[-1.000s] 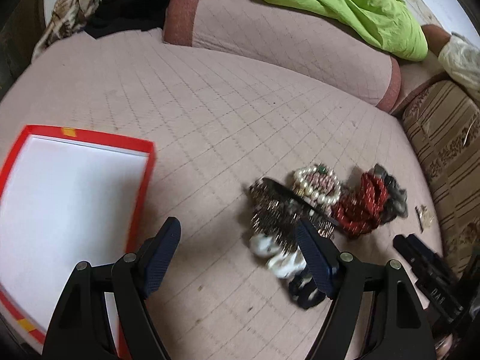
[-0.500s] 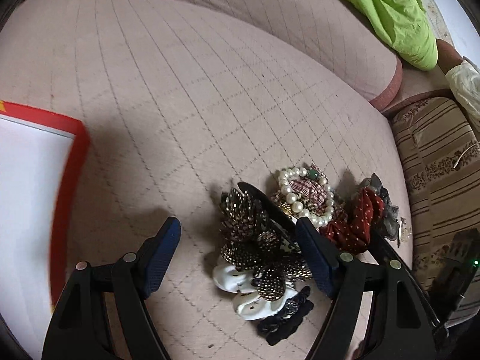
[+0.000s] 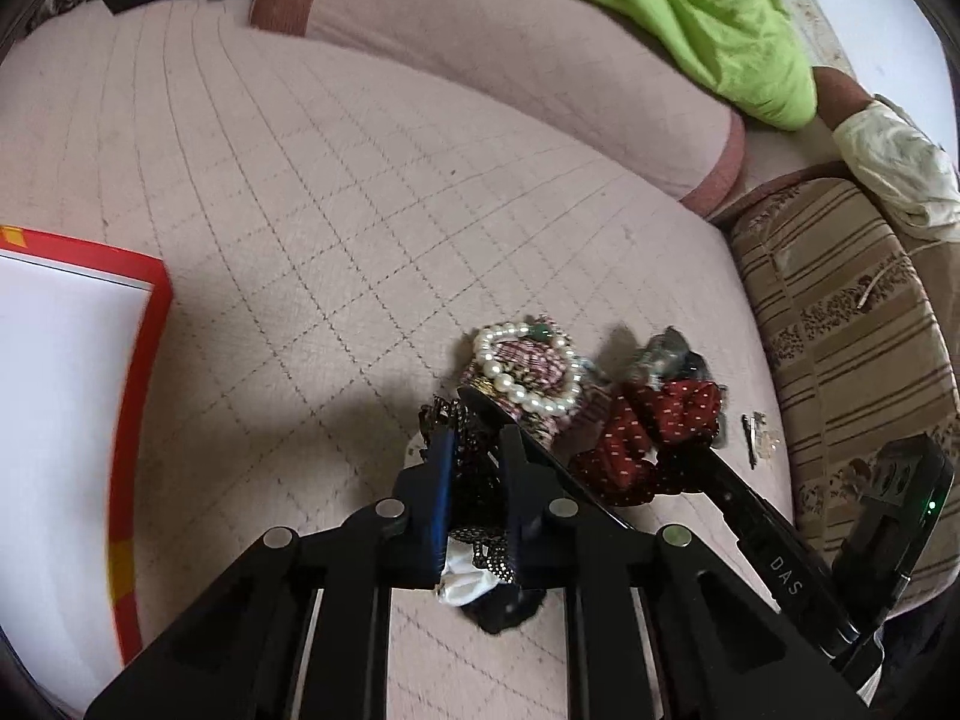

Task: Organize jewelry
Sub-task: 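Carry the red scrunchie and brown clip over the red-rimmed tray with both grippers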

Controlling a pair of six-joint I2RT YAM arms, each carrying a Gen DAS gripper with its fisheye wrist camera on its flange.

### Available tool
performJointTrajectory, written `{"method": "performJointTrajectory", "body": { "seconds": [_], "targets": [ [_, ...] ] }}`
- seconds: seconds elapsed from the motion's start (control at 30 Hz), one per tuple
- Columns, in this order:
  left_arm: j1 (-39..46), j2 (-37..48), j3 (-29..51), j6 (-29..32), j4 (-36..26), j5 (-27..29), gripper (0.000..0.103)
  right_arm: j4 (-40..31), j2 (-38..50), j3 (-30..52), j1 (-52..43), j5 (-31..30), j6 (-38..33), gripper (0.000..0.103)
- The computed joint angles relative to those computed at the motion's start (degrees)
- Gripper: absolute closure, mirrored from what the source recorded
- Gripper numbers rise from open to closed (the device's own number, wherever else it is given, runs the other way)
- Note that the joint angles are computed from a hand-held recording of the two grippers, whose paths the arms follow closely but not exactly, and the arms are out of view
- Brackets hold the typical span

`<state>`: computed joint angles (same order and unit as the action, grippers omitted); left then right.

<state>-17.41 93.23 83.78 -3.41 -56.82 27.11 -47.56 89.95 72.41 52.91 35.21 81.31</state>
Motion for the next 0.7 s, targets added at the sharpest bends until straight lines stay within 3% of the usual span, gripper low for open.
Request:
{"method": "performJointTrajectory", "body": {
  "seconds": [0.33,0.53,0.7],
  "targets": [
    [8.4,-9.3,-0.5,4.0,-4.4,0.9,0.089,-7.5,2.0,9.5,5.7,4.5,2.3,0.096],
    [18.9,-7.6,2.8,10.1,-6.5,0.7,0.089,-7.0,6.8,18.0,7.2,3.8,-2.8,0.096],
    [26.2,-3.5,6.3,13.9,-5.9,-1.8,0.089,-4.7,14.8,28.5,5.5,-1.3,-10.3,0.096]
  ]
}}
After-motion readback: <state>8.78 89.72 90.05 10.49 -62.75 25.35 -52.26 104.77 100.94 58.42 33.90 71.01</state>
